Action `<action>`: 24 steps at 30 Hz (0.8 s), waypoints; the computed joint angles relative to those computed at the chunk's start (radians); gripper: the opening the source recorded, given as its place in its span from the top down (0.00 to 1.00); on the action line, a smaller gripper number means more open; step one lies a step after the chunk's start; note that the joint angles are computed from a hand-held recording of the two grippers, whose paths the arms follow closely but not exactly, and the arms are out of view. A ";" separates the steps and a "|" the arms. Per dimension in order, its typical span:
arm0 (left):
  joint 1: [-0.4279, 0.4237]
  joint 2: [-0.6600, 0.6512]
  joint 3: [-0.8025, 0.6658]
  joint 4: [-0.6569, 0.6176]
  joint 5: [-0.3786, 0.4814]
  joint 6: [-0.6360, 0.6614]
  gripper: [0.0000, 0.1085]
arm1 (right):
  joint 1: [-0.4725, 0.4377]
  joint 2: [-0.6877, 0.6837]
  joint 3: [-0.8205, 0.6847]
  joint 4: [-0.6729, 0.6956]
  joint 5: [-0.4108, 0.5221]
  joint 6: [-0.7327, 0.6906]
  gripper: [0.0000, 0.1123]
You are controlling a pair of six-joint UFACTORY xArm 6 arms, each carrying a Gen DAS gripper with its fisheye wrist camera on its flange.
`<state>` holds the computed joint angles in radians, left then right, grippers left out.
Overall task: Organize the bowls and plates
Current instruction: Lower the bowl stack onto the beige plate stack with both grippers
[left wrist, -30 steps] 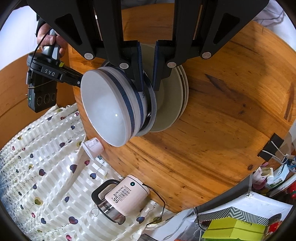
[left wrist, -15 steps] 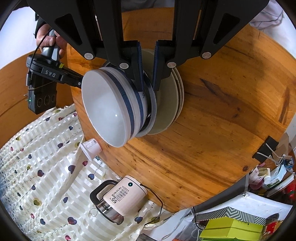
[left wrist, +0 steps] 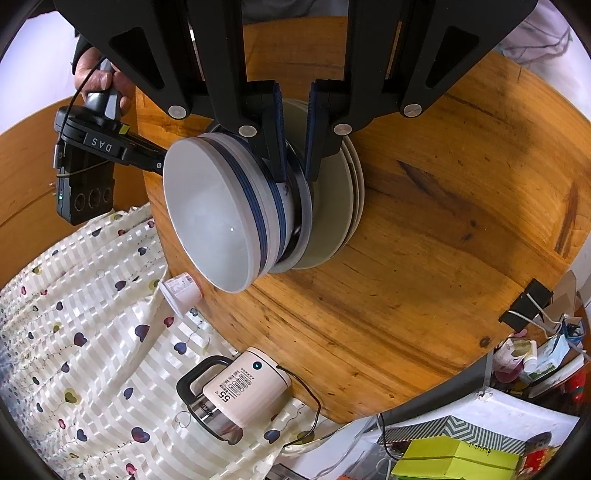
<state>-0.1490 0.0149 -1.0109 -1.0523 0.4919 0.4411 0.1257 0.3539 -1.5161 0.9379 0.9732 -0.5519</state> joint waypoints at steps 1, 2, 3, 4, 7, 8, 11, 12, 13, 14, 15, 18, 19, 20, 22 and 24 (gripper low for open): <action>0.000 0.000 0.001 -0.003 0.000 0.002 0.92 | 0.000 0.000 -0.001 -0.001 0.000 0.000 0.93; 0.000 -0.001 0.002 -0.006 -0.001 0.004 0.92 | 0.001 0.000 -0.002 -0.003 0.000 0.001 0.93; 0.000 -0.001 0.002 -0.007 -0.001 0.004 0.92 | 0.001 0.000 -0.002 -0.004 0.000 0.000 0.93; 0.000 -0.001 0.003 -0.009 -0.003 0.004 0.92 | 0.001 0.000 -0.002 -0.006 0.001 0.001 0.93; -0.001 -0.004 0.006 -0.010 -0.004 0.004 0.92 | 0.002 -0.002 -0.002 -0.012 0.002 0.001 0.93; -0.001 -0.004 0.005 -0.008 -0.005 0.003 0.92 | 0.002 -0.002 -0.002 -0.015 0.001 0.002 0.93; 0.001 -0.005 0.007 -0.013 -0.004 0.005 0.92 | 0.003 -0.002 -0.003 -0.019 0.001 0.005 0.93; 0.000 -0.006 0.009 -0.010 -0.005 0.003 0.92 | 0.004 -0.003 -0.003 -0.020 0.000 0.004 0.93; 0.000 -0.006 0.009 -0.010 -0.005 0.003 0.92 | 0.005 -0.003 -0.002 -0.023 -0.002 0.005 0.93; 0.001 -0.007 0.010 -0.009 -0.005 0.003 0.92 | 0.006 -0.004 -0.002 -0.025 -0.004 0.006 0.93; 0.001 -0.007 0.010 -0.011 -0.005 0.005 0.92 | 0.007 -0.004 -0.001 -0.026 -0.006 0.006 0.93; 0.002 -0.008 0.010 -0.013 -0.004 0.007 0.92 | 0.007 -0.002 -0.004 -0.024 -0.004 0.008 0.93; 0.002 -0.008 0.010 -0.013 -0.004 0.007 0.92 | 0.007 -0.002 -0.004 -0.024 -0.004 0.008 0.93; 0.003 -0.008 0.009 -0.015 -0.002 0.007 0.92 | 0.006 -0.001 -0.005 -0.025 -0.003 0.008 0.93; 0.004 -0.008 0.009 -0.022 0.000 0.011 0.92 | 0.006 0.000 -0.006 -0.025 -0.002 0.009 0.93; 0.006 -0.009 0.009 -0.032 0.002 0.016 0.92 | 0.005 0.001 -0.007 -0.024 0.001 0.010 0.93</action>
